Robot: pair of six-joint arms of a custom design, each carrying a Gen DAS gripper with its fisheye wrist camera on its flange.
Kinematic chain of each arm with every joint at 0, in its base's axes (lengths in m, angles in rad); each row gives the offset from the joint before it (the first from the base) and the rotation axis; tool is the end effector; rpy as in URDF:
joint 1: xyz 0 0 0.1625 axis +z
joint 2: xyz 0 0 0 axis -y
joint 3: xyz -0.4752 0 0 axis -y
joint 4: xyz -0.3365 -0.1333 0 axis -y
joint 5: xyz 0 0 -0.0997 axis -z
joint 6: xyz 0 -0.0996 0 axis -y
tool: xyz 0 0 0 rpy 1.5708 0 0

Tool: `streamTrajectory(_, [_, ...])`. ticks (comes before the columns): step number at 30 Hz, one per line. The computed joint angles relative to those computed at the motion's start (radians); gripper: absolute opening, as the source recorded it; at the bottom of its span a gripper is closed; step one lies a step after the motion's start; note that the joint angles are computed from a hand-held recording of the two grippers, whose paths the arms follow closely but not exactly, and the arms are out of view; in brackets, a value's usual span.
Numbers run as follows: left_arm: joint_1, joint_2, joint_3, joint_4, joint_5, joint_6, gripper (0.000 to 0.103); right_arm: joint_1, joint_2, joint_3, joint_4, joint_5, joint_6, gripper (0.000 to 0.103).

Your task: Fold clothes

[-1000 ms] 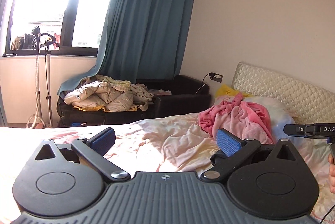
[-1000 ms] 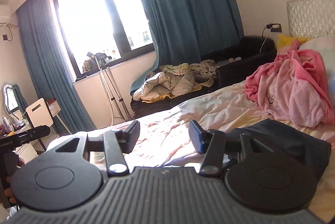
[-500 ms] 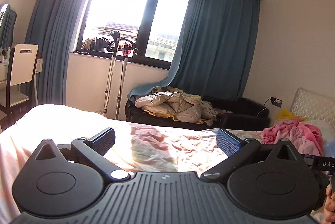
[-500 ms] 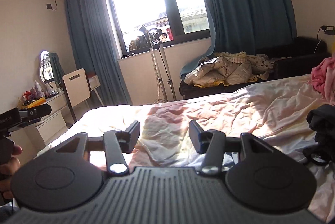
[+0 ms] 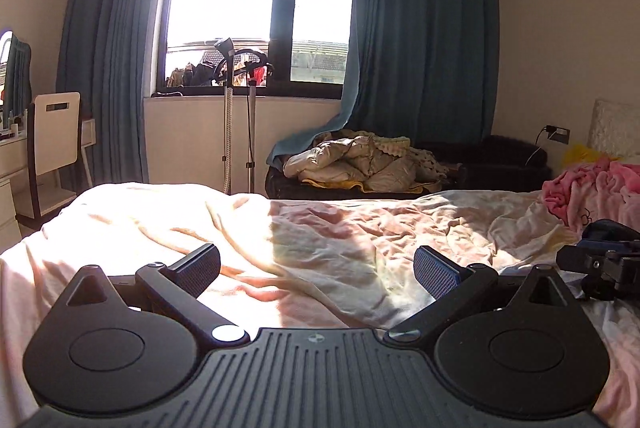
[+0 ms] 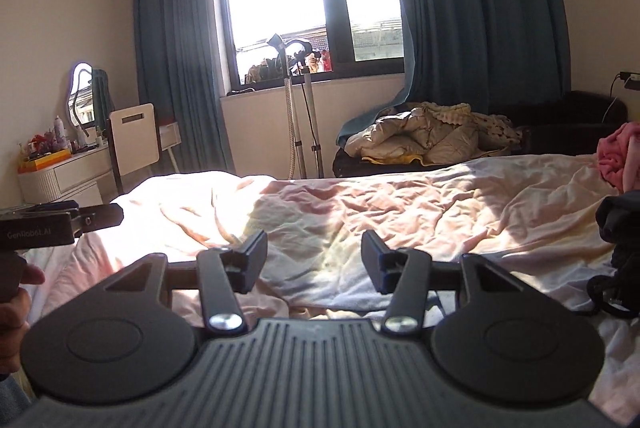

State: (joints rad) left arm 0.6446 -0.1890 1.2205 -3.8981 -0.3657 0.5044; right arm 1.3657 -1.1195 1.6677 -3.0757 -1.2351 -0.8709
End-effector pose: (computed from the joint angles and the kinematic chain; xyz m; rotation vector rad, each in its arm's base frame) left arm -0.4243 -0.6021 0.0493 0.4498 1.8767 -1.5134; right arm 0.0346 -0.6494 0.4421 1.0572 -2.3639 1.3726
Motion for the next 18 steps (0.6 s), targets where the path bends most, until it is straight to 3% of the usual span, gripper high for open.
streamTrajectory(5, [0.0, -0.005, 0.02, 0.059, -0.004, -0.076, 0.103, -0.012, 0.015, -0.001, -0.001, 0.007, -0.003, 0.055])
streamTrajectory(18, [-0.02, 0.002, 0.015, -0.033, 0.015, -0.002, 0.103, -0.019, 0.009, 0.038, -0.062, 0.017, -0.023, 0.072])
